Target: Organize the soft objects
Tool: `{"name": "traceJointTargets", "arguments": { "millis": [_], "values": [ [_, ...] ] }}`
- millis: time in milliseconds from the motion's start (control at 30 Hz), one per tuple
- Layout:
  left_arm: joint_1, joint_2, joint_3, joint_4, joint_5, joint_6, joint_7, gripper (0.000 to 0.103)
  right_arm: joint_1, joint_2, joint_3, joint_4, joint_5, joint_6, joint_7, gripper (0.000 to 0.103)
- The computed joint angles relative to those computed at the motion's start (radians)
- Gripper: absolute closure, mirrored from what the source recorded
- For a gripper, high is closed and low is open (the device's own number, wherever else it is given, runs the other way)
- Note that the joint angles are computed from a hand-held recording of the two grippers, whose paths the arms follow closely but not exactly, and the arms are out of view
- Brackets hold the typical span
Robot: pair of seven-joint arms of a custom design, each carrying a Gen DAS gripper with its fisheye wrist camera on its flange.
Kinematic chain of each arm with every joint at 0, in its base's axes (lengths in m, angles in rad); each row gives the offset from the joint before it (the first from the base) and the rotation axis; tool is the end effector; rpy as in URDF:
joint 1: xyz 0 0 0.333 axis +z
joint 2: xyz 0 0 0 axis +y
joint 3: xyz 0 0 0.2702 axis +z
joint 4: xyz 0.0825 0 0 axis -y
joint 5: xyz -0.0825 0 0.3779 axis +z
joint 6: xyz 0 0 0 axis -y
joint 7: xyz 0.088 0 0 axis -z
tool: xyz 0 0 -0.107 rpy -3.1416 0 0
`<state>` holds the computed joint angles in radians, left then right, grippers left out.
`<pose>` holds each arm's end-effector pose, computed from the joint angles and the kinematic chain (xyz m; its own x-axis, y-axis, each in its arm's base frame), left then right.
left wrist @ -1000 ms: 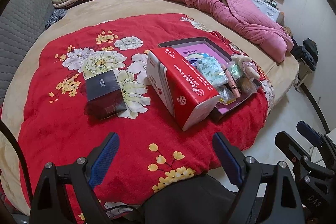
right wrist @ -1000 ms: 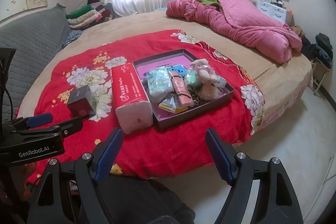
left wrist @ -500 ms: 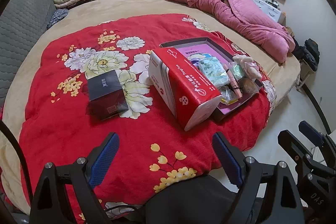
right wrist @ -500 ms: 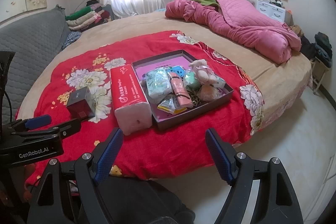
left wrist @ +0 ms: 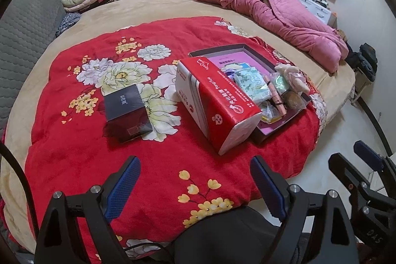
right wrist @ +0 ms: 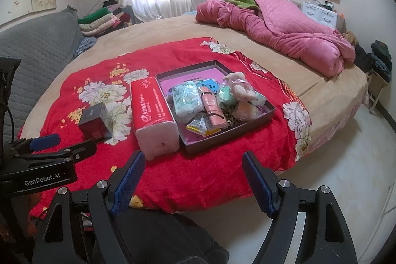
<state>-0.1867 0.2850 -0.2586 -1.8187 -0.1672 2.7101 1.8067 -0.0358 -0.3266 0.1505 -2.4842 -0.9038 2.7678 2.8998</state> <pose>0.5988 -0.2655 0.4152 -0.5162 -0.8528 0.0792 -0.7146 0.3778 -0.5888 0.4697 0.0885 0.4206 -0.4062 -0.9111 -0.0695 -0.6124 0.3279 -0.7193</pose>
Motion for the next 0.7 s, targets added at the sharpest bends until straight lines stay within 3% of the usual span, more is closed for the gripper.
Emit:
{"name": "traceJointTargets", "arguments": {
  "millis": [467, 700],
  "values": [
    [0.000, -0.022, -0.012, -0.031, -0.014, 0.010, 0.034, 0.013, 0.000, 0.004, 0.000, 0.003, -0.004, 0.004, -0.002, 0.022],
    [-0.021, -0.022, 0.012, -0.036, 0.032, 0.011, -0.015, 0.013, 0.004, 0.009, -0.004, 0.005, 0.003, 0.004, -0.012, 0.022]
  ]
}}
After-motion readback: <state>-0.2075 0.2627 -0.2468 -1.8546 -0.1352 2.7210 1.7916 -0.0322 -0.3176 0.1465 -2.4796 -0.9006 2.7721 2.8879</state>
